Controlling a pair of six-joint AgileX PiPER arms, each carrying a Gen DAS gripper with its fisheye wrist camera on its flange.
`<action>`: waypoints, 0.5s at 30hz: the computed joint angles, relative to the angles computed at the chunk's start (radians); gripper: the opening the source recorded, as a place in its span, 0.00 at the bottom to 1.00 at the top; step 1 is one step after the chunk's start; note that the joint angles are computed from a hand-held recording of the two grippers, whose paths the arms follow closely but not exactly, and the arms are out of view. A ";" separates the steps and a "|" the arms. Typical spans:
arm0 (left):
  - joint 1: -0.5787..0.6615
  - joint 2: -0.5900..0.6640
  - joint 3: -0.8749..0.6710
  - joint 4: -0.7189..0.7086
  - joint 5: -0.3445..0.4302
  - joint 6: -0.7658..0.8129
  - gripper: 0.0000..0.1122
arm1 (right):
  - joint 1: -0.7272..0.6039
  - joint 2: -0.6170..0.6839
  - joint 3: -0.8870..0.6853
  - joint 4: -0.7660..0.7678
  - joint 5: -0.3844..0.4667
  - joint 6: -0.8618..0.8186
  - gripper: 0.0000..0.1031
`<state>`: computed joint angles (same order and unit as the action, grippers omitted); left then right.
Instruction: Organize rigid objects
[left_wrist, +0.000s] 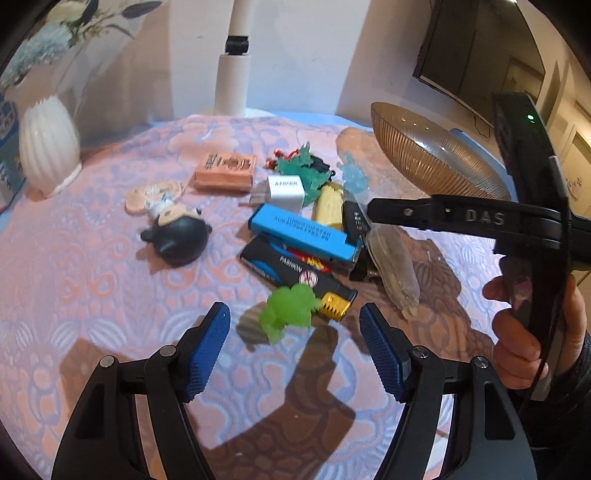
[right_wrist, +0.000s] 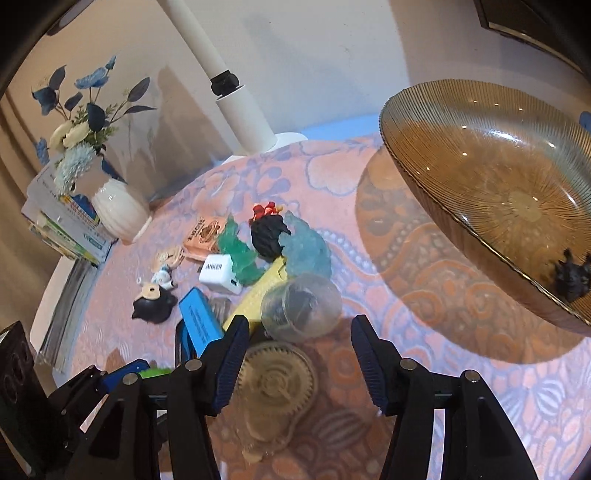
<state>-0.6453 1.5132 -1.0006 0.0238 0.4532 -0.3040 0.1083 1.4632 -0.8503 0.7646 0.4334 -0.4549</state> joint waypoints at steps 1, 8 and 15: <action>0.006 0.003 -0.005 -0.024 -0.001 0.032 0.59 | -0.001 0.003 -0.001 0.021 0.001 -0.019 0.54; 0.034 0.008 0.016 -0.171 -0.059 0.186 0.25 | 0.020 0.005 0.033 0.101 -0.090 -0.093 0.35; 0.031 -0.072 0.075 -0.078 -0.113 0.058 0.25 | 0.010 -0.131 0.121 0.192 -0.137 -0.201 0.35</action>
